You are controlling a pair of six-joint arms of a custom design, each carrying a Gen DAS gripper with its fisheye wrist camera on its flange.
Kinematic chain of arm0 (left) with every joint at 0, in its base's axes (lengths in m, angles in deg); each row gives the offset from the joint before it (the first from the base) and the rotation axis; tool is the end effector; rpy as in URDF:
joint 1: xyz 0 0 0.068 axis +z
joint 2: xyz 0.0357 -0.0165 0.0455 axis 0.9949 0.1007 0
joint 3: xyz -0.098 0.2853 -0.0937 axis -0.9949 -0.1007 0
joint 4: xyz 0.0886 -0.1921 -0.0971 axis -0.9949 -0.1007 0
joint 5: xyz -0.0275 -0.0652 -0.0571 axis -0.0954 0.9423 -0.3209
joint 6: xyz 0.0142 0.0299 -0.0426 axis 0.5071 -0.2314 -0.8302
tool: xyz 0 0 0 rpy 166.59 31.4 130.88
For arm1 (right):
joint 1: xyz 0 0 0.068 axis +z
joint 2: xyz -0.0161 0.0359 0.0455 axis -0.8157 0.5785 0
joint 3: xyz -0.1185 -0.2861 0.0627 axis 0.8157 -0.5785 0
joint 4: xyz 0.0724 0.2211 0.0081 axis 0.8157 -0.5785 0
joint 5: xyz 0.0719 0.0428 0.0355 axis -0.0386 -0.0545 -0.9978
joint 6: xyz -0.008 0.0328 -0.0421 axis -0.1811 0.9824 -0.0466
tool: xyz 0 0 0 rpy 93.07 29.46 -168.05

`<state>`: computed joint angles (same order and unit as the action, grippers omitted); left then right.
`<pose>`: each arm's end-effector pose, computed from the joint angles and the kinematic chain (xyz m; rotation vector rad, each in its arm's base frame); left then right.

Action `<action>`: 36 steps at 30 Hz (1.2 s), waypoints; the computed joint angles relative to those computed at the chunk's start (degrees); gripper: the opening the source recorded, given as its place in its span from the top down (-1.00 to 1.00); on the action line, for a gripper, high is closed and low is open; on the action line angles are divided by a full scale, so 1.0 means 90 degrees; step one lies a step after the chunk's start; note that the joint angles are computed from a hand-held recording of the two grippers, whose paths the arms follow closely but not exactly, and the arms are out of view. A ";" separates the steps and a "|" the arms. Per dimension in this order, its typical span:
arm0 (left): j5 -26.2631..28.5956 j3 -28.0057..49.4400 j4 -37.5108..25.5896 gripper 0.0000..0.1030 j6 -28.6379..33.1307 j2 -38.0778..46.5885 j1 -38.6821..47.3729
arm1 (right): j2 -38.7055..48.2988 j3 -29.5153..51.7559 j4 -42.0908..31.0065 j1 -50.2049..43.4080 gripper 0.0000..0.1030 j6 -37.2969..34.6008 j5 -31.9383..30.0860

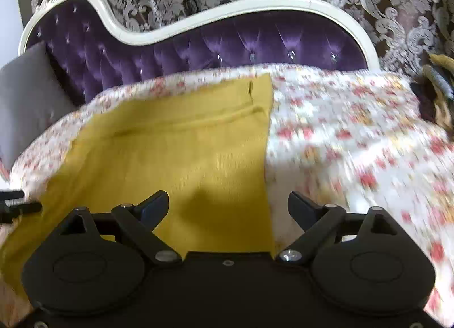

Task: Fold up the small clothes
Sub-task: 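Grasp the sweater hem with the right tool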

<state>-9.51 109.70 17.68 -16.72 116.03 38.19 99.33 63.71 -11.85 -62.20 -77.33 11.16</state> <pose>0.2269 -0.2035 0.2117 -0.3104 2.2979 0.0682 0.3801 -0.0300 0.1978 -0.4924 2.2687 0.5080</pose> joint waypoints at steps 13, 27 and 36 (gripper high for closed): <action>-0.0155 -0.0328 -0.1022 -0.90 -0.1896 -0.0449 -0.1277 | -0.0836 -0.1346 -0.0441 -0.1054 -0.79 -0.0654 -0.0417; -0.0180 -0.0435 -0.1293 -0.90 -0.2690 -0.0448 -0.1769 | -0.0745 -0.1344 -0.0489 -0.1259 -0.45 -0.0316 -0.1065; -0.0606 -0.0545 -0.2146 -0.89 -0.4085 -0.0528 -0.2086 | -0.0853 -0.1532 -0.0246 -0.1204 0.61 -0.0398 -0.0917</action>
<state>-14.97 104.79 -1.63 -53.48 111.28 19.42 91.65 49.92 -14.06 -73.03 -80.91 2.90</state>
